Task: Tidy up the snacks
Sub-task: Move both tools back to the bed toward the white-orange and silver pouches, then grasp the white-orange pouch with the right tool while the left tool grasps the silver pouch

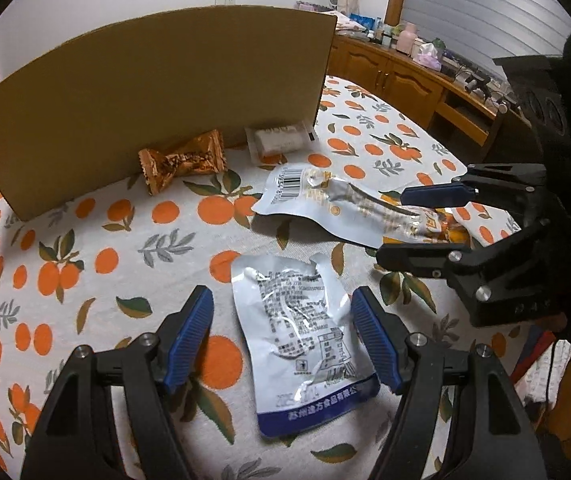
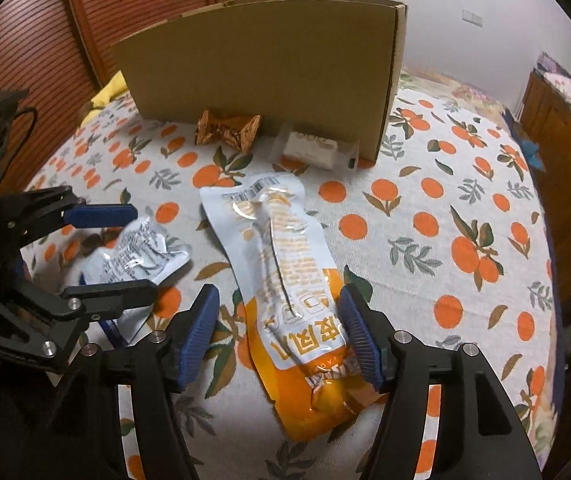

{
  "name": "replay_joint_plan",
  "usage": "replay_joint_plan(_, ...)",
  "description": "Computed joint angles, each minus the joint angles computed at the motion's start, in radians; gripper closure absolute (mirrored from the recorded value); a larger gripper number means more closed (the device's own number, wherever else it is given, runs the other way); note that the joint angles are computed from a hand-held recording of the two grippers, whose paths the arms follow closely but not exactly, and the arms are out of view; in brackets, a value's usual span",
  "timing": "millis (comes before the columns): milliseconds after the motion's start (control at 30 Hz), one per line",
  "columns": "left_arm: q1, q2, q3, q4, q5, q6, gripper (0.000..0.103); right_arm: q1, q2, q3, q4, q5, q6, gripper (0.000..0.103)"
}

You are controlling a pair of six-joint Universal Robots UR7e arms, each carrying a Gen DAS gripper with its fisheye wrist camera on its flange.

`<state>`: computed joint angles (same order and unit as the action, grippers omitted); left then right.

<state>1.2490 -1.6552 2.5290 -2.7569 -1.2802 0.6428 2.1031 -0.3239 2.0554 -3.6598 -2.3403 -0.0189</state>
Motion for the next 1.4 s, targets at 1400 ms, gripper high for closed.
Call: replay_joint_plan(1400,0.026,-0.105,0.011,0.077,0.009,0.089,0.049,-0.004,0.073,-0.058,-0.101,-0.076,-0.083,0.028)
